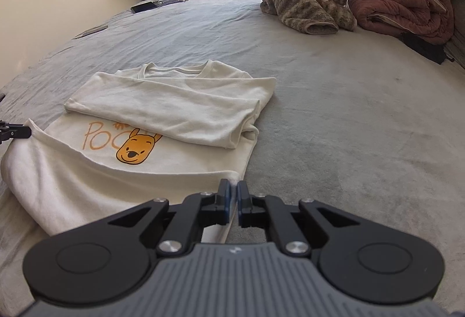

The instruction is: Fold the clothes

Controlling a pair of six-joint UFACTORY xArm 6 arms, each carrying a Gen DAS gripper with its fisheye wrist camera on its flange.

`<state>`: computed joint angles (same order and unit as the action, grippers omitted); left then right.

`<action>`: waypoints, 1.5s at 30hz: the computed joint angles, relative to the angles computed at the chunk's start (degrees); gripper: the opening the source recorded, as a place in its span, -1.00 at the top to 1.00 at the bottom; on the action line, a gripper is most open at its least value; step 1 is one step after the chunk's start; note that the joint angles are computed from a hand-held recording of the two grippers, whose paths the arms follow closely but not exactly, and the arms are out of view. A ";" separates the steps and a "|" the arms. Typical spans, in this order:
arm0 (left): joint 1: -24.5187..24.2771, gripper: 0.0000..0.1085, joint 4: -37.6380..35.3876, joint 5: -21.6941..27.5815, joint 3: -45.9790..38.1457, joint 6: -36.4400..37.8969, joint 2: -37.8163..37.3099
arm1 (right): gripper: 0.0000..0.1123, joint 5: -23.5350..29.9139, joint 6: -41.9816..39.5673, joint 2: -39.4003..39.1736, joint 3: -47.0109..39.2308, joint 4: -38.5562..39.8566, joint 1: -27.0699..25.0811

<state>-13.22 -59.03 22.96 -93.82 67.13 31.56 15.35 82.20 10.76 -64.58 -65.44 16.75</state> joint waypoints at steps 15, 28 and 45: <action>-1.86 0.87 2.76 -4.15 -0.99 -0.46 2.06 | 0.74 -1.63 1.61 2.85 -2.63 2.01 -1.25; -1.78 0.87 4.70 -4.08 -1.70 -3.76 2.79 | 0.51 -3.20 -5.11 6.31 -4.35 8.66 -1.20; -1.69 0.87 6.18 -3.83 -2.33 -5.22 3.38 | 0.65 -0.21 -3.18 7.23 -5.85 6.97 -0.04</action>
